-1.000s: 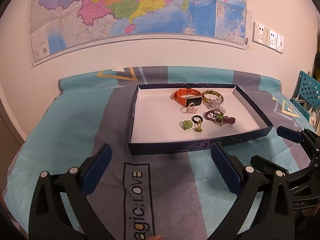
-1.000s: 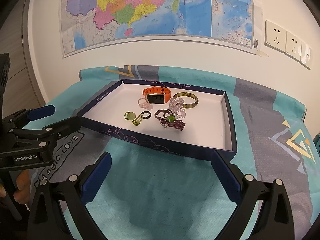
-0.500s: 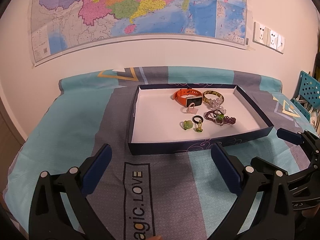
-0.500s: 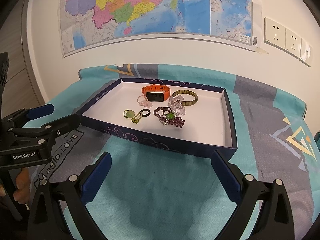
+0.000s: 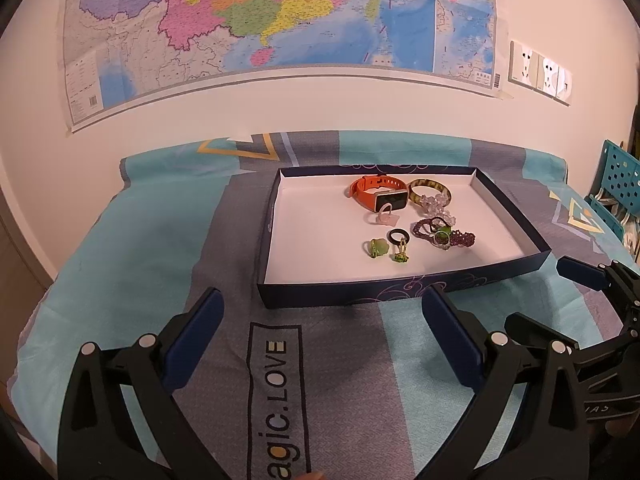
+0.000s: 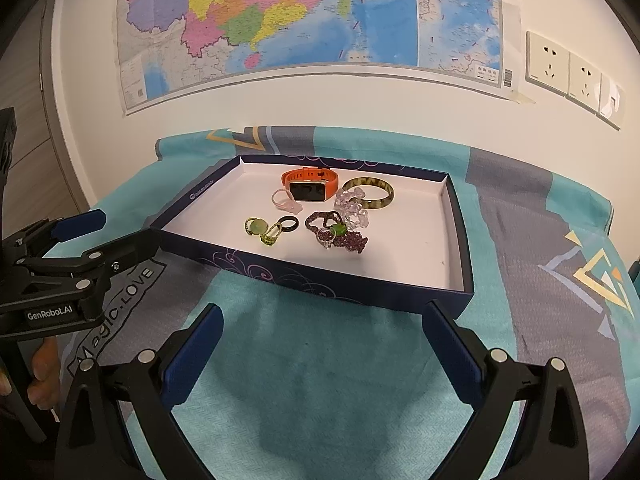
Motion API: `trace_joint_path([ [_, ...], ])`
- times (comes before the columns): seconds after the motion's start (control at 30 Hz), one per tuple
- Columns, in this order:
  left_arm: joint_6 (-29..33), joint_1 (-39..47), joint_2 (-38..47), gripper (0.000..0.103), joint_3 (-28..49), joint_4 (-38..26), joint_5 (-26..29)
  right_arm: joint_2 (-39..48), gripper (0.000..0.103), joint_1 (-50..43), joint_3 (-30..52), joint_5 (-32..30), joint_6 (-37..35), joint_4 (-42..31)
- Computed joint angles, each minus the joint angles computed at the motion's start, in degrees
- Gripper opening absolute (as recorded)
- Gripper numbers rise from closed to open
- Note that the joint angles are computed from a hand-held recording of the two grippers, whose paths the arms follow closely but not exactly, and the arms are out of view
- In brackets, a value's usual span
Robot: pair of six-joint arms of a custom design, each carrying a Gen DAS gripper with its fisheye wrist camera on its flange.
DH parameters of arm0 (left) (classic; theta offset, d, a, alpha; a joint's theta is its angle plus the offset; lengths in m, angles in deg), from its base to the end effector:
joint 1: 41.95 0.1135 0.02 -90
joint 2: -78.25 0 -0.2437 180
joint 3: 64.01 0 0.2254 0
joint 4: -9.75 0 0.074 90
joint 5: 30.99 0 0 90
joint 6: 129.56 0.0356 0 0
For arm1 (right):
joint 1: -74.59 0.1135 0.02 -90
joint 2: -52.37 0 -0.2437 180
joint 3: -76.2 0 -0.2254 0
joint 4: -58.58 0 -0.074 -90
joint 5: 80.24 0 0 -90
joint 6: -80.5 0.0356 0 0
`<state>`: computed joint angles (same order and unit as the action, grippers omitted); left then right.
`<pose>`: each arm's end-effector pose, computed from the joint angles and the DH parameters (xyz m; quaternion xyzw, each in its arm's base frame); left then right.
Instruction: Organize jewelry
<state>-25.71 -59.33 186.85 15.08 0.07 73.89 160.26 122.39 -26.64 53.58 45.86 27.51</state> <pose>0.3579 -0.1216 0.1649 0.2946 0.8477 -0.1300 0.4216 0.2438 0.2321 0.1424 0.1500 0.8919 -0.0478 0.4240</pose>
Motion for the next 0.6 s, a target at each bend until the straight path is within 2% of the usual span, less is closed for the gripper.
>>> trace_joint_path([
  [0.6, -0.1, -0.3, -0.3, 0.098, -0.8, 0.3, -0.4, 0.1, 0.096, -0.2, -0.4, -0.2, 0.2, 0.5],
])
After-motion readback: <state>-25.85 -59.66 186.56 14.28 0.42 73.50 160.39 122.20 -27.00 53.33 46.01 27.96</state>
